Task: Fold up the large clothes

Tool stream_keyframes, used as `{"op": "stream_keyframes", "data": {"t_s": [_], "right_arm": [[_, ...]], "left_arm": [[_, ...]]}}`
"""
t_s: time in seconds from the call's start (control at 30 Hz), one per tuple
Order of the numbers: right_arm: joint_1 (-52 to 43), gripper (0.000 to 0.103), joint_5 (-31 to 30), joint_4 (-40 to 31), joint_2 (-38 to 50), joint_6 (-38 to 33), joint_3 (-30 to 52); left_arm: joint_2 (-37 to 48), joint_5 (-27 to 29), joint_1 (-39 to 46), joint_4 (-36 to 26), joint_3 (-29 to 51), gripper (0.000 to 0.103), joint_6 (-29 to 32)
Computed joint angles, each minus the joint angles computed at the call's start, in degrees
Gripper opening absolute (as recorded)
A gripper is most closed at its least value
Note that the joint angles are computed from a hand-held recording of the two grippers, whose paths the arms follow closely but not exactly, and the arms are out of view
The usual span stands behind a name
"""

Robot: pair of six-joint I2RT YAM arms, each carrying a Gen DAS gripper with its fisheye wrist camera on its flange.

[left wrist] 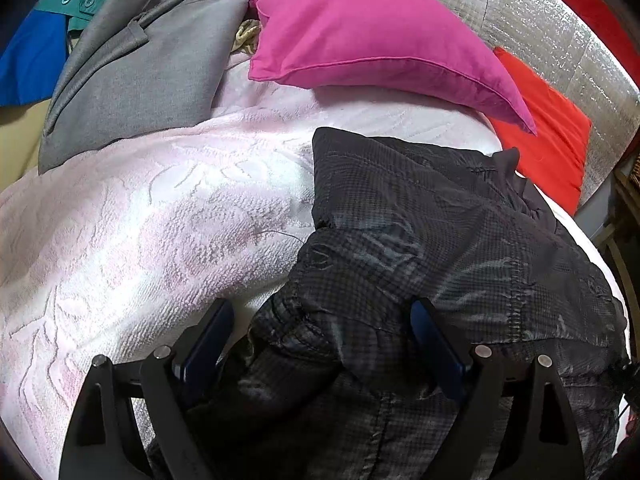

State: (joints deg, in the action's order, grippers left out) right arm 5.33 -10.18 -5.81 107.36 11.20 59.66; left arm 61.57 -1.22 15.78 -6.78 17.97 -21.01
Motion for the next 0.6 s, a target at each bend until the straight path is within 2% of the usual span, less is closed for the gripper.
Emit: {"op": "stream_keyframes", "data": {"t_s": [0.07,0.17,0.2,0.23,0.27,0.3,0.43,0.6], "right_arm": [[-1.1,0.022,-2.0,0.7,0.1,-0.3,-0.5],[-3.4,0.031,-7.3,1.3,-0.2,1.0,-1.1],[-4.6,0.049,-10.1,2.3,-0.7,2.5,-1.8],[-5.4,0.073,-12.4,3.9,-1.6,3.8,-3.1],[-6.0,0.080,-14.4,5.4,-2.5,5.2,-4.2],[-6.2,0.083,-15.1,6.4,-3.3,6.5,-4.9],[-6.6,0.083,-18.8,6.8,-4.2,9.1,-4.9],[-5.0,0.083,-18.7,3.9,-0.2,10.1,-0.6]], "left_arm": [[0.1,-0.1,-0.1,0.0,0.0,0.091,-0.1],[0.1,0.0,-0.1,0.1,0.0,0.091,-0.1],[0.1,-0.1,-0.1,0.1,0.0,0.091,-0.1],[0.0,-0.1,-0.1,0.0,0.0,0.091,-0.1],[0.1,0.0,-0.1,0.1,0.0,0.091,-0.1],[0.0,-0.1,-0.2,0.1,0.0,0.091,-0.1],[0.2,-0.1,-0.2,0.2,0.0,0.091,-0.2],[0.1,-0.1,-0.2,0.1,0.0,0.091,-0.2]]}}
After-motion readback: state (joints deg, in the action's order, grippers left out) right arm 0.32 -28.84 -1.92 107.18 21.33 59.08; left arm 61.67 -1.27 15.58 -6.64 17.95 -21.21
